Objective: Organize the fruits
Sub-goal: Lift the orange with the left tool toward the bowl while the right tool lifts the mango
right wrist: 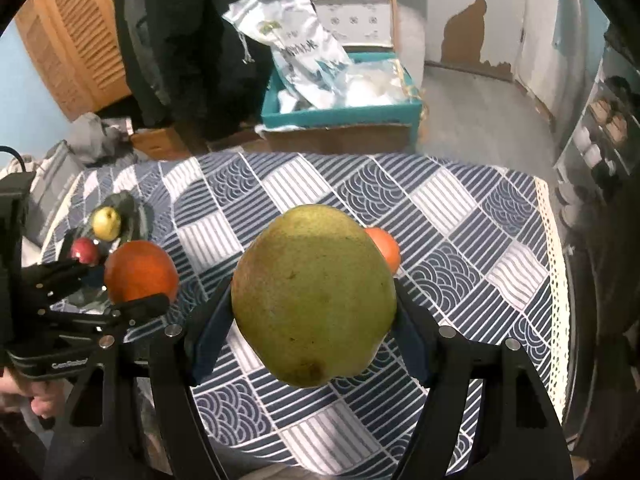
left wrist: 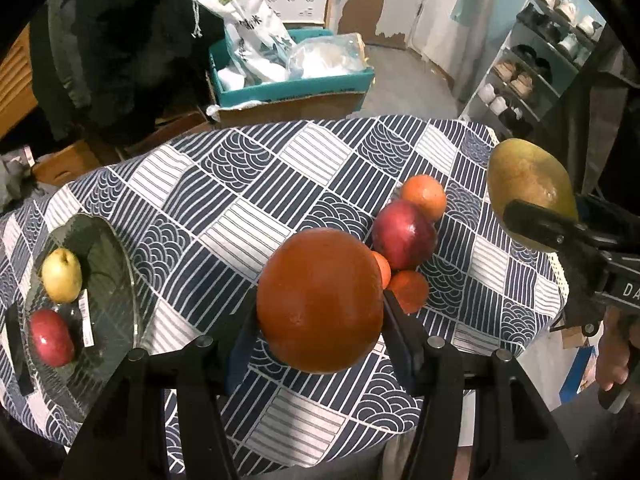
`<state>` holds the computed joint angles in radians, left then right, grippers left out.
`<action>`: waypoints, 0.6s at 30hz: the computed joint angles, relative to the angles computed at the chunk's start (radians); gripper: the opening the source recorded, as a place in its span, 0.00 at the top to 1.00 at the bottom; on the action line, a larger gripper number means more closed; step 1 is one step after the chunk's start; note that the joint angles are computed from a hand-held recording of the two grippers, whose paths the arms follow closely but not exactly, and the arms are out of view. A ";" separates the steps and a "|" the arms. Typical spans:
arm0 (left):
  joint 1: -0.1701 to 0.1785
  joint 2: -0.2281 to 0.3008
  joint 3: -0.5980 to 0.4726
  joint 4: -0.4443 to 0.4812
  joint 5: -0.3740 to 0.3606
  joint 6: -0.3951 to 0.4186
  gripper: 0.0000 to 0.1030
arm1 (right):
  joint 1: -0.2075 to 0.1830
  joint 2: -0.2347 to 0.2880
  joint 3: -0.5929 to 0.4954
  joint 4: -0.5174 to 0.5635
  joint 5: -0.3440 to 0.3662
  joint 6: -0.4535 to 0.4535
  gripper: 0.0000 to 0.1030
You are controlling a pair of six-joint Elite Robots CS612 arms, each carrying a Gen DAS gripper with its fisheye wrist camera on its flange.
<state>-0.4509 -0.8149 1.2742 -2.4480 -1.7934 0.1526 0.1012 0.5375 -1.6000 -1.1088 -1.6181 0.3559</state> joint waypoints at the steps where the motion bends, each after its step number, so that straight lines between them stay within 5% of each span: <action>1: 0.001 -0.004 0.004 -0.004 -0.001 0.001 0.42 | 0.002 -0.002 0.001 -0.006 0.001 -0.002 0.28; 18: 0.043 -0.060 0.052 -0.103 -0.017 -0.028 0.42 | 0.028 -0.035 0.039 -0.106 0.053 -0.045 0.28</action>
